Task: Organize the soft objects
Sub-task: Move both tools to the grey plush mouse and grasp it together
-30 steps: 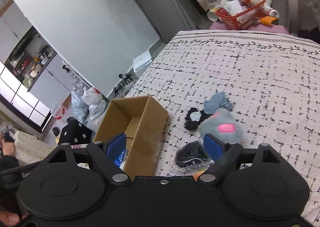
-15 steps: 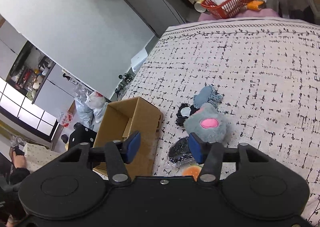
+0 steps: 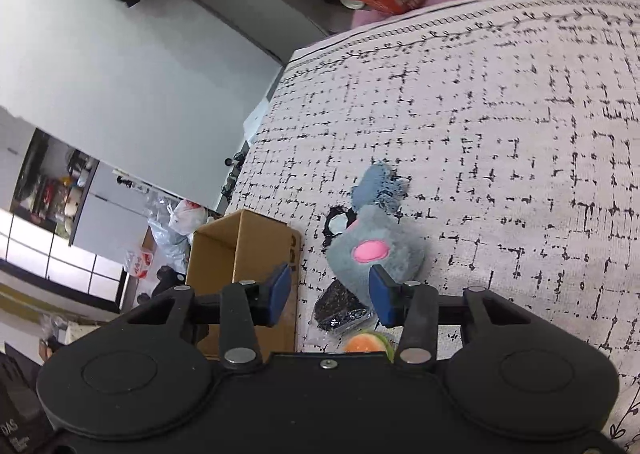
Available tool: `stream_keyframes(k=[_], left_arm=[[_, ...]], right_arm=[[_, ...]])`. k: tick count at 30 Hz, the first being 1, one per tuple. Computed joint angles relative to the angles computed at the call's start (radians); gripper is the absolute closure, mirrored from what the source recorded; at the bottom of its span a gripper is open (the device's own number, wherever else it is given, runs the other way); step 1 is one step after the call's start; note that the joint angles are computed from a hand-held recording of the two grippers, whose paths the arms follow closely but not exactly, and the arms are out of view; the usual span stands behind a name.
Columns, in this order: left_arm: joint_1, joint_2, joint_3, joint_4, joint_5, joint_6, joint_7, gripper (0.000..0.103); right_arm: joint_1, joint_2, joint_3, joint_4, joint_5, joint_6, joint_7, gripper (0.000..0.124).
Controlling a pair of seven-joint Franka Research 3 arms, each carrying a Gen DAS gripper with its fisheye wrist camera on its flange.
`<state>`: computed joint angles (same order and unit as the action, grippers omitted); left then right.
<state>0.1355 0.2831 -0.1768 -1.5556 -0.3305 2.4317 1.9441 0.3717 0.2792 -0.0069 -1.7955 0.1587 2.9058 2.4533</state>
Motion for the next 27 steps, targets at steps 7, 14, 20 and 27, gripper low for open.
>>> stream_keyframes(k=[7,14,20,27], left_arm=[[-0.002,0.039,-0.015,0.036,-0.035,-0.023,-0.025,0.050],[0.000,0.102,-0.026,0.092,-0.035,-0.056,-0.057,0.066],[0.004,0.153,-0.035,0.141,-0.024,-0.079,-0.084,0.068],[0.004,0.212,-0.050,0.203,-0.008,-0.120,-0.099,0.068]], right_arm=[[-0.042,0.022,0.036,0.006,0.103,0.001,-0.042,0.083],[-0.067,0.082,0.068,0.074,0.191,-0.008,-0.119,0.084],[-0.163,0.146,0.195,0.145,0.426,-0.021,-0.311,0.085],[-0.048,0.179,0.041,0.194,0.281,-0.071,-0.167,0.085]])
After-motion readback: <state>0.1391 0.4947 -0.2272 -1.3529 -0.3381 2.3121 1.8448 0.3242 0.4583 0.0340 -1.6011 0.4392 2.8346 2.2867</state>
